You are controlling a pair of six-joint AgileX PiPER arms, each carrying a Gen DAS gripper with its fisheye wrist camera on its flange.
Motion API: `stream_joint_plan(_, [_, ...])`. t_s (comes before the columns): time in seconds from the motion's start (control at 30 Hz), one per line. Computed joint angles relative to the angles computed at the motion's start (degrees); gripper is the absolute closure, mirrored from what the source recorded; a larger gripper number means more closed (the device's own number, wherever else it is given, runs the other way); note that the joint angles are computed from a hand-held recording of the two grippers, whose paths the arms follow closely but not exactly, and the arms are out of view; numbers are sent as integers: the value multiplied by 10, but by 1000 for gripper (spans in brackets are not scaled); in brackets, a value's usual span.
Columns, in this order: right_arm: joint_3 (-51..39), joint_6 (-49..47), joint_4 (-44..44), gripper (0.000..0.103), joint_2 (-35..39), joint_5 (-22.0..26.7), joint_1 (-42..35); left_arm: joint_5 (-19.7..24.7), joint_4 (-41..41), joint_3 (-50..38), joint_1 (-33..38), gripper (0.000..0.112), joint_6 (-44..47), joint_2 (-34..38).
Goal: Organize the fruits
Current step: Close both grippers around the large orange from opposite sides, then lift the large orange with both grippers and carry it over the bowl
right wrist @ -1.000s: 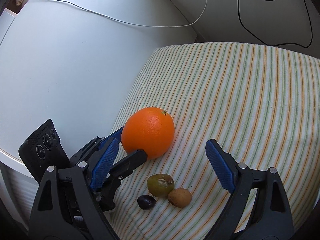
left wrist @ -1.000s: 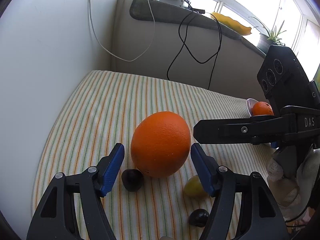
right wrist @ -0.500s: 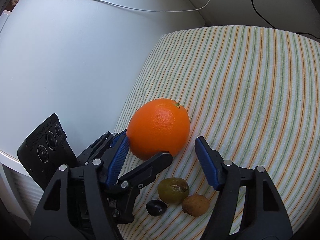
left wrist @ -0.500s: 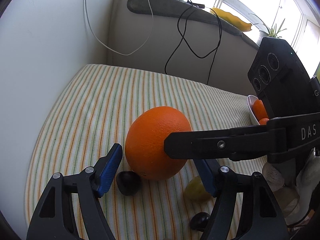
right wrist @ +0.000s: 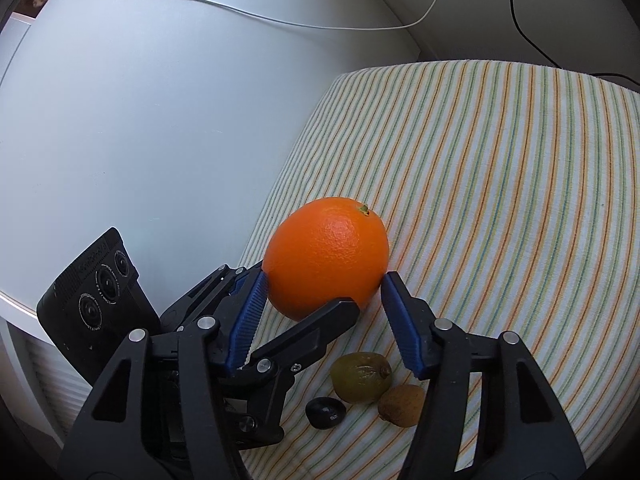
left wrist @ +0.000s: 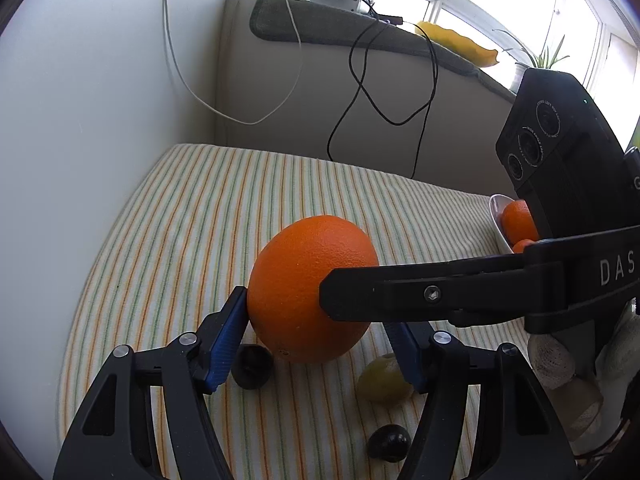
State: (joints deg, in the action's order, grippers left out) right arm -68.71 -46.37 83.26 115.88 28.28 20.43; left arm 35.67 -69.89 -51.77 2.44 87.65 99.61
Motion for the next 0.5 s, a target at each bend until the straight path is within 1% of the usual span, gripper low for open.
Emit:
stream_joint_plan(0.1, [39,-33,21,41,-33,0,-6,0,-7,11,-1,46,9,-16])
stream_joint_plan(0.37, [101,-77,61,41,-92,-7,-12,-10,-35,50,-21,46,30,-66])
stream_joint_plan(0.5, [142,-93,71,41,-134,-8,-21,-19,-48,71,-40,46,33,-95])
